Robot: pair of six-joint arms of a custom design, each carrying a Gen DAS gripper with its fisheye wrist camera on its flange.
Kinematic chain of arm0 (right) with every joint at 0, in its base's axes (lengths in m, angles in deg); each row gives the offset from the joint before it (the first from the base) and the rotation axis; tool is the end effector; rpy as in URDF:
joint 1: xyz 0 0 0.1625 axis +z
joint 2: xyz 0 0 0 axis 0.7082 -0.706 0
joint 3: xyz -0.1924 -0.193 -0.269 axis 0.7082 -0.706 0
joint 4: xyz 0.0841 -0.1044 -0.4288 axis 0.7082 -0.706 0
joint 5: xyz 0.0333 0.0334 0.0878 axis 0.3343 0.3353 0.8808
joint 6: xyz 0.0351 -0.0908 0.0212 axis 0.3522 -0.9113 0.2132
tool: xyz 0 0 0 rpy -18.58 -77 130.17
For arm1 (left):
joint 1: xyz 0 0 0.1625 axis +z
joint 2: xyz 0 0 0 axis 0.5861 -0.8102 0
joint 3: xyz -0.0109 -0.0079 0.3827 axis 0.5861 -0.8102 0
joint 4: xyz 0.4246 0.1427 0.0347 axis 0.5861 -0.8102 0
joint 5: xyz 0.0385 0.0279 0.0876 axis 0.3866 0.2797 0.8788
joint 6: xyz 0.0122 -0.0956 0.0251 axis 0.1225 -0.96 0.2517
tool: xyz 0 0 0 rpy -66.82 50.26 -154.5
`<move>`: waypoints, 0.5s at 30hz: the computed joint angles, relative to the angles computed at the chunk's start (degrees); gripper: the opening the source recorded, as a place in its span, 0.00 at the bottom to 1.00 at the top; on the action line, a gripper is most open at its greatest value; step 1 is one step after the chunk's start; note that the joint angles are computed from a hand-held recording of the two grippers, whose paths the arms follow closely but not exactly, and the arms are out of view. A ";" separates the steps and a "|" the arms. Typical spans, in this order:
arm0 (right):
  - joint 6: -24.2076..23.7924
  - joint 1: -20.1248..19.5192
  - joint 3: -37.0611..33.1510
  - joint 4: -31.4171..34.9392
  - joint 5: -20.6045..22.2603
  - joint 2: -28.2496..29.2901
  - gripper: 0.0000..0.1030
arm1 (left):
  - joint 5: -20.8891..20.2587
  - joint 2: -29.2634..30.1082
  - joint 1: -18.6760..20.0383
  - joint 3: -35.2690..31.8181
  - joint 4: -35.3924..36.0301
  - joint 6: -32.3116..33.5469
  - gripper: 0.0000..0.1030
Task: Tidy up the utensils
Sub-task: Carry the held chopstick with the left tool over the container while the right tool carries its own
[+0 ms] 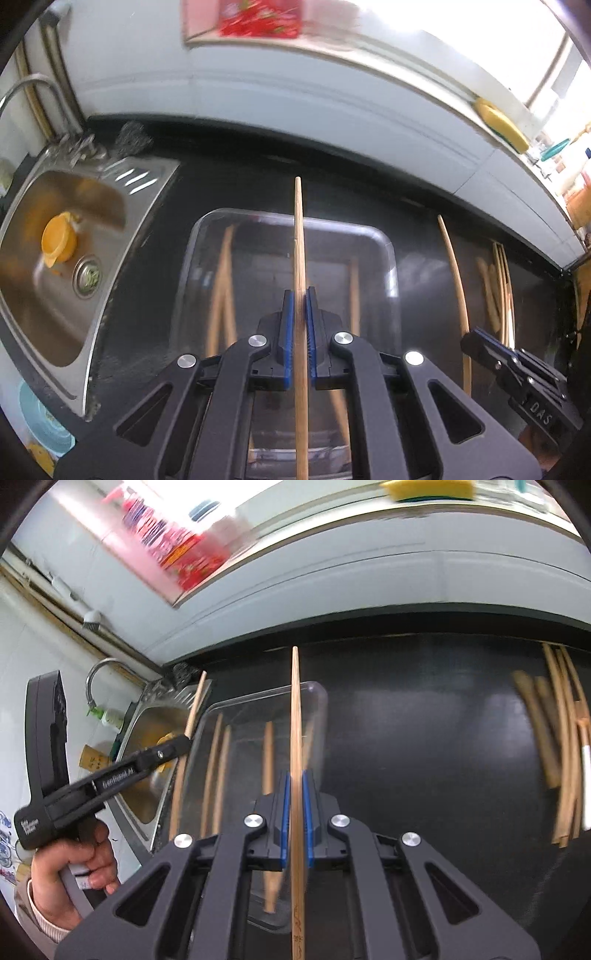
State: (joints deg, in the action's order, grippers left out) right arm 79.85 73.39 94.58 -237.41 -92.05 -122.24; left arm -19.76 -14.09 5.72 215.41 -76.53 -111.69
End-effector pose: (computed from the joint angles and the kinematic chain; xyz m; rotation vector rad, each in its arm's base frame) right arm 0.2753 -0.3287 0.1227 0.0648 -2.7395 0.8028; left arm -0.1668 -0.4090 0.2606 0.3579 2.5023 -0.4774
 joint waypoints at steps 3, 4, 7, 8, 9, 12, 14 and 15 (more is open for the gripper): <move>2.65 1.91 -1.36 -2.26 -0.85 4.72 0.07 | -1.66 -1.75 2.40 0.56 -0.10 2.29 0.05; 3.40 2.22 -1.78 -2.45 -0.96 5.86 0.07 | -2.21 -1.71 3.18 0.74 -0.58 3.31 0.05; 5.38 3.47 -3.81 -2.50 -1.89 9.74 0.07 | -3.13 -1.89 4.43 0.84 -0.41 5.62 0.05; 6.16 3.86 -4.13 -2.27 -2.31 10.60 0.07 | -3.38 -1.86 4.73 0.96 -0.39 5.96 0.06; 6.76 4.05 -4.49 -1.95 -2.55 11.24 0.07 | -3.62 -1.91 5.23 1.09 -0.33 6.11 0.06; 8.54 4.62 -5.43 -0.18 -3.74 12.51 0.07 | -4.63 -2.10 6.57 1.55 -0.96 6.70 0.05; 9.35 4.90 -6.48 1.15 -4.74 13.46 0.07 | -5.06 -2.06 7.31 1.62 -1.35 7.13 0.06; 9.64 5.02 -6.89 1.72 -5.17 13.81 0.07 | -5.06 -1.93 7.67 1.59 -1.61 7.35 0.06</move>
